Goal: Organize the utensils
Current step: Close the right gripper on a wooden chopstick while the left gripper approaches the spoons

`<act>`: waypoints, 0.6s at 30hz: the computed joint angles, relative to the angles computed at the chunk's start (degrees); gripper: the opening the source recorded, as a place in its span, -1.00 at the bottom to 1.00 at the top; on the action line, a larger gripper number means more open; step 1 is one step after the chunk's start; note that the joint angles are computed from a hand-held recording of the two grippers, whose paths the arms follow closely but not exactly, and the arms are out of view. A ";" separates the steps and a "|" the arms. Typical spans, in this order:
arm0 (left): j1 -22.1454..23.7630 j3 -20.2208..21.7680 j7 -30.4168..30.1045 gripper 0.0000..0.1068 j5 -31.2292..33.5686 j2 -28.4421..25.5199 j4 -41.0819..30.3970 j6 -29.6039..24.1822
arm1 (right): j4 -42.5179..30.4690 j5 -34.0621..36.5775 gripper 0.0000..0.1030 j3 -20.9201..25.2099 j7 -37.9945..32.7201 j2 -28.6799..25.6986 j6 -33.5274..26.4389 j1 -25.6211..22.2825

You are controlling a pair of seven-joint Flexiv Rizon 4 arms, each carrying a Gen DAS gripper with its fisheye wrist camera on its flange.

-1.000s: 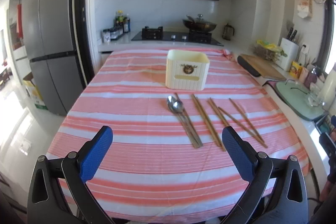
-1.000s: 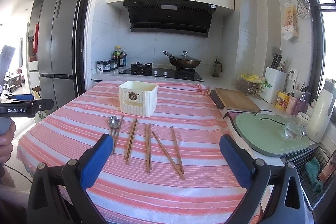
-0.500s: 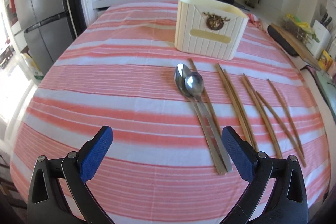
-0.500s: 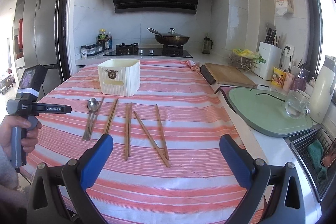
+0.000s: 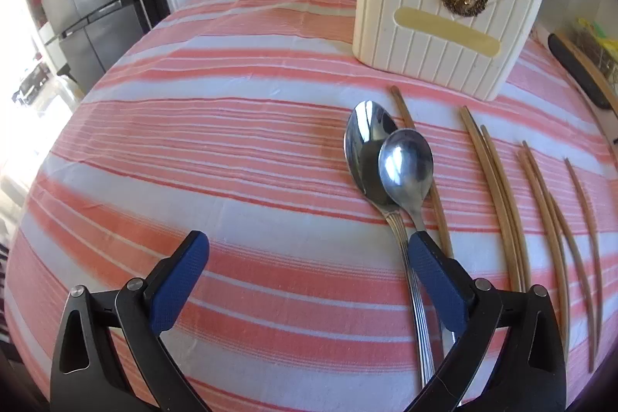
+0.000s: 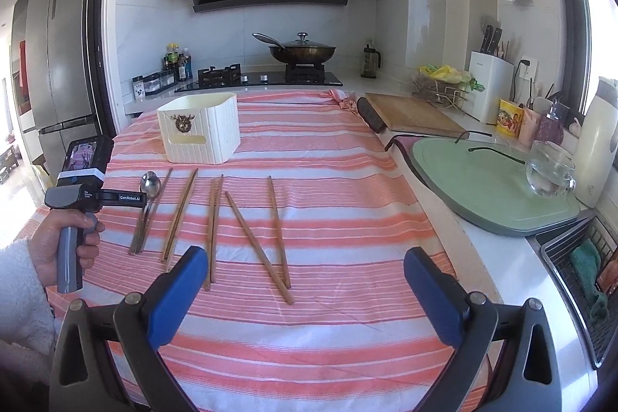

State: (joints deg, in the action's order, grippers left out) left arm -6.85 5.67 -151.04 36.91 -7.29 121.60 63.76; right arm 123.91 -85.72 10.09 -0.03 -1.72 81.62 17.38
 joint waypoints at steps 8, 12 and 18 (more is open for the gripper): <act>-0.56 0.55 2.06 0.92 -1.04 -2.06 -1.47 -0.09 | -0.91 2.65 1.00 0.13 -2.32 -1.47 -0.73 1.12; -0.31 0.41 4.54 0.92 -2.81 -1.44 -0.64 -0.45 | -1.68 5.81 1.00 -0.40 -5.41 -2.68 1.10 1.23; 1.47 0.82 9.33 0.92 -4.55 -0.53 1.76 2.23 | -6.62 25.31 1.00 0.00 -26.31 -9.44 -0.77 2.54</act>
State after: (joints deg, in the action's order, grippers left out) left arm -5.38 6.49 -141.71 32.36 -7.83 123.36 65.98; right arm 117.29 -60.41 10.09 -26.34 -11.17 80.84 19.92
